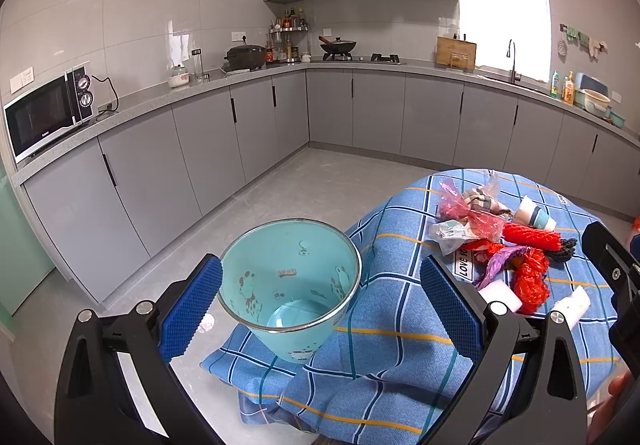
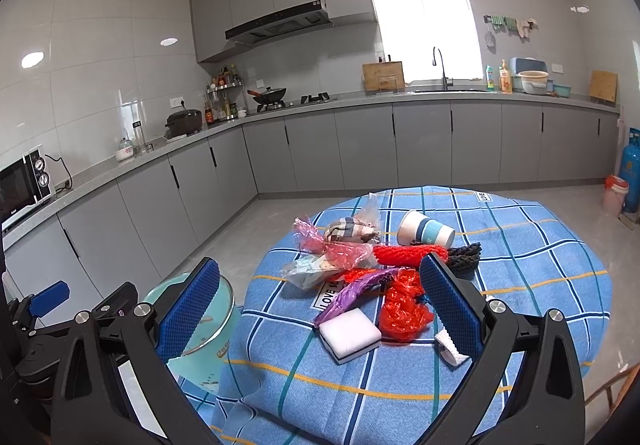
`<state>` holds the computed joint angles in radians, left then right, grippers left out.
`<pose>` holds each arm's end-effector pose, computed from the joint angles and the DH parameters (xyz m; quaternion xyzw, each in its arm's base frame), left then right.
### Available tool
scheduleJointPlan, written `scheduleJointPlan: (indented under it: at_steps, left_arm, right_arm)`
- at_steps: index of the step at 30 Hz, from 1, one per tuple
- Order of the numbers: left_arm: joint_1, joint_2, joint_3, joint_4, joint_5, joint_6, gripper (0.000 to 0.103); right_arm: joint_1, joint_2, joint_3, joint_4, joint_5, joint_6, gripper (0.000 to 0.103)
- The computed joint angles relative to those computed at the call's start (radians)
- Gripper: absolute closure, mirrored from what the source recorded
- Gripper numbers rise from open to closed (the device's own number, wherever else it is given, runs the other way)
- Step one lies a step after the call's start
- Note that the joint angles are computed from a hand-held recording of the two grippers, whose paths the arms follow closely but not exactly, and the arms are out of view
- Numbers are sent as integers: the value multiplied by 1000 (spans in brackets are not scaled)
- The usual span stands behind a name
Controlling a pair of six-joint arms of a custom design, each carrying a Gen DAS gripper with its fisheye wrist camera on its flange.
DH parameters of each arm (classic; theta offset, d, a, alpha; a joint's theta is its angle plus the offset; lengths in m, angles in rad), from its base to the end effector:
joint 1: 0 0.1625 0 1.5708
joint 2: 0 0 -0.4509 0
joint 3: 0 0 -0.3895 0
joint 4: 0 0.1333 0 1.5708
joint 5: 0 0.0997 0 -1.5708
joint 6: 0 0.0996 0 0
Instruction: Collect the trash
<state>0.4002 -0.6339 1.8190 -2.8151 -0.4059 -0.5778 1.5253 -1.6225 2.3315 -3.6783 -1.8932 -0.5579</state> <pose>-0.4758 -0.4454 0.0353 0.2282 0.8031 -0.4376 0.3338 0.0842 -0.3867 0.4412 0.0915 -0.7569 0.5701 0.3061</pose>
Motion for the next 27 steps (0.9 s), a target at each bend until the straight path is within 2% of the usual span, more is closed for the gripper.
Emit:
scheduleJointPlan:
  at_steps: [27]
  left_arm:
    - [-5,6,-1,-9,3,-4,6]
  right_arm:
    - [-5,3,2,1,5,0,4]
